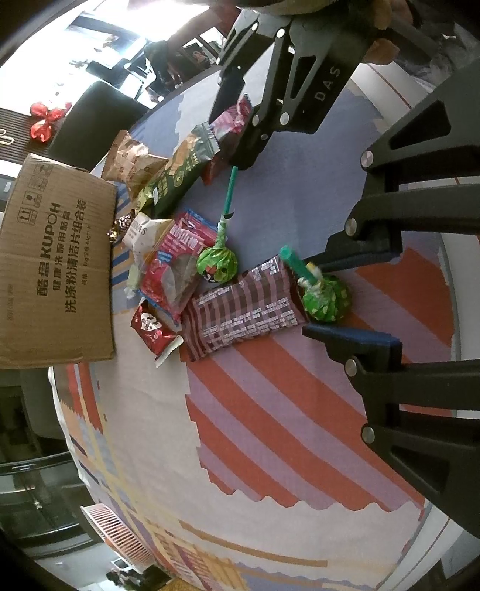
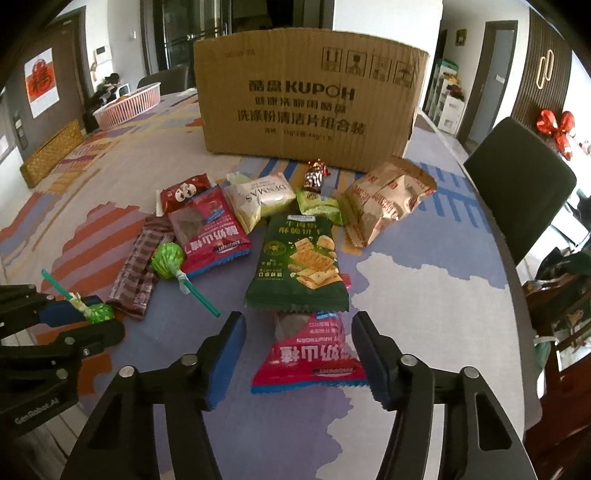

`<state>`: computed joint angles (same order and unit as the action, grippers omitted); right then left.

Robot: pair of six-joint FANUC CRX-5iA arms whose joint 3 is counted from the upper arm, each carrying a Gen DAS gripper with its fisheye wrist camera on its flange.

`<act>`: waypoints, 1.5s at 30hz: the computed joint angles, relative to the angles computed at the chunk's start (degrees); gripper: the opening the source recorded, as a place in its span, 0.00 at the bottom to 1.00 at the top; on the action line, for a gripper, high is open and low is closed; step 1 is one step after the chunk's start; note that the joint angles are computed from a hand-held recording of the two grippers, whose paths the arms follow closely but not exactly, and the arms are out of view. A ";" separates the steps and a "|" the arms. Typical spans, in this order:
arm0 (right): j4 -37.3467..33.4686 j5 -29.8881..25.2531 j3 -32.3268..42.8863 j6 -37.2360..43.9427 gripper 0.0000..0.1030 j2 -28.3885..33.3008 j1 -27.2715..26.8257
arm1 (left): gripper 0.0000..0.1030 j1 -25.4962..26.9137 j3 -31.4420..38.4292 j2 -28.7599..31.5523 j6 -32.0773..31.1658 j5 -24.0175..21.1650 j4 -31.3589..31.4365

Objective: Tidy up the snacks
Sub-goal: 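Grasp the green lollipop with the left tool while the right tool grasps the red-and-white snack bag, then carry the lollipop and red bag into the cardboard box and open both tools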

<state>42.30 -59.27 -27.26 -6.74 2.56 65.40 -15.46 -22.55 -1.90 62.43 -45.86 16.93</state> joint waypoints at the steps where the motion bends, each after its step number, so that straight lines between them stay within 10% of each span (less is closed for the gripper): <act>1: -0.34 0.28 0.13 0.25 0.53 0.08 -0.14 | 0.26 0.06 -0.09 0.06 -0.16 0.17 0.35; 12: -0.38 2.46 -1.47 -3.81 0.35 -1.96 0.91 | 0.25 1.08 -3.05 -1.12 -5.06 1.36 6.00; 45: 11.48 -8.10 -2.47 -12.67 0.34 -5.37 9.45 | 0.25 1.16 -10.81 -10.66 -19.28 9.89 21.96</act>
<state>53.78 -67.36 -29.73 -19.41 -2.81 74.85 -14.31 -33.36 -12.56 43.15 -35.98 38.89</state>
